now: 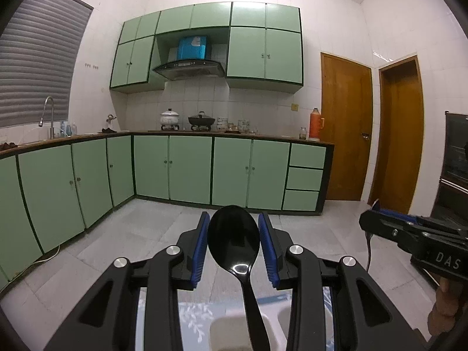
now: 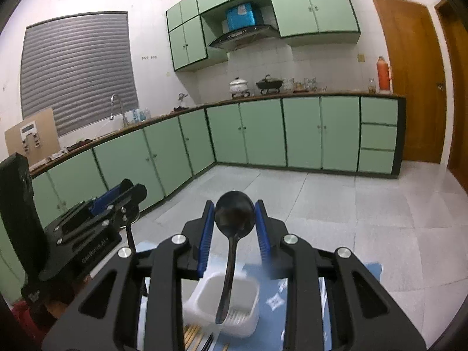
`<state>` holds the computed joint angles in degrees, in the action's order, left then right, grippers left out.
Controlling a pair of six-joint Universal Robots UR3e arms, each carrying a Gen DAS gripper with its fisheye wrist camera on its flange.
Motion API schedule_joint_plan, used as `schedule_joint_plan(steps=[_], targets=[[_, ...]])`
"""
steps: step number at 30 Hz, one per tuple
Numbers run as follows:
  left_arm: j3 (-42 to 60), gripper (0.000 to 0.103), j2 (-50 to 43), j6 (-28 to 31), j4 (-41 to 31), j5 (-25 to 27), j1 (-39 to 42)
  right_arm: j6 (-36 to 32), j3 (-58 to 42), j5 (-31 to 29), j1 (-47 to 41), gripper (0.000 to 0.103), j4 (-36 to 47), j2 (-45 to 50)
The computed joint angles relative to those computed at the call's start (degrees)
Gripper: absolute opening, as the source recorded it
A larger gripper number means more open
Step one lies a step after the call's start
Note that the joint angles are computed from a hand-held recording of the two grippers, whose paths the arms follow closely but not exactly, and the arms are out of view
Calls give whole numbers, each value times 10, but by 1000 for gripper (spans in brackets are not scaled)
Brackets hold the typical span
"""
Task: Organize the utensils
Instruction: 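Carry both spoons over the white holder and release them inside while both tools open, then lower the right tool to the mat and grasp a plain wooden chopstick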
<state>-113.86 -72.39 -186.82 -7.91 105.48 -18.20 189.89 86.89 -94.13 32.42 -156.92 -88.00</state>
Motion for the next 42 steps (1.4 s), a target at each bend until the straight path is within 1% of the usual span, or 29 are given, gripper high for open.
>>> schedule_joint_plan(steps=[3, 8, 13, 15, 16, 17, 18, 20, 21, 22, 24, 25, 27, 28, 29, 31, 33, 34, 35, 37, 38, 39, 40, 42], targets=[[-14, 34, -42, 6, 46, -4, 12, 1, 2, 10, -14, 27, -30, 35], [-64, 34, -66, 3, 88, -33, 36, 6, 41, 24, -22, 27, -60, 61], [-107, 35, -54, -9, 93, -63, 56, 7, 74, 39, -21, 27, -61, 65], [-126, 37, -37, -7, 91, -74, 67, 7, 88, 35, -17, 28, -69, 62], [-133, 39, -28, -7, 87, -74, 67, 9, 92, 35, -16, 29, -67, 58], [-141, 41, -18, -6, 85, -77, 71, 14, 103, 31, -12, 33, -71, 52], [-146, 43, -6, -7, 77, -77, 73, 18, 110, 29, -12, 37, -72, 45], [-154, 47, 20, -8, 59, -73, 73, 25, 123, 23, -8, 41, -71, 29], [-153, 50, 28, -6, 48, -73, 76, 29, 131, 17, -5, 46, -70, 18], [-157, 53, 46, -5, 33, -71, 76, 32, 138, 11, -2, 47, -68, 7], [-158, 58, 77, -6, 0, -55, 66, 37, 154, -2, 5, 56, -64, -16], [-163, 60, 103, -6, -27, -46, 57, 42, 166, -15, 14, 58, -62, -31], [-172, 63, 146, -9, -72, -35, 44, 52, 193, -37, 30, 67, -59, -59], [-177, 65, 174, -18, -109, -14, 23, 62, 212, -53, 43, 68, -54, -79], [-180, 65, 194, -20, -133, -14, 21, 70, 227, -63, 50, 70, -48, -93], [-191, 67, 242, -45, -203, 16, -21, 100, 264, -91, 77, 70, -31, -127], [-199, 67, 266, -75, -251, 51, -67, 128, 293, -114, 103, 70, -14, -152], [-202, 67, 276, -108, -284, 82, -109, 145, 306, -130, 121, 70, -3, -161], [-206, 67, 285, -134, -306, 100, -137, 170, 323, -149, 147, 70, 13, -172], [-208, 67, 295, -196, -356, 136, -198, 212, 343, -172, 188, 70, 40, -182], [-208, 67, 294, -249, -395, 167, -250, 237, 350, -183, 210, 70, 53, -185], [-209, 67, 292, -289, -421, 187, -285, 251, 357, -186, 221, 70, 66, -193], [-211, 67, 293, -336, -455, 201, -321, 285, 364, -201, 249, 70, 83, -193], [-212, 67, 291, -408, -508, 211, -372, 336, 364, -235, 304, 68, 109, -180]])
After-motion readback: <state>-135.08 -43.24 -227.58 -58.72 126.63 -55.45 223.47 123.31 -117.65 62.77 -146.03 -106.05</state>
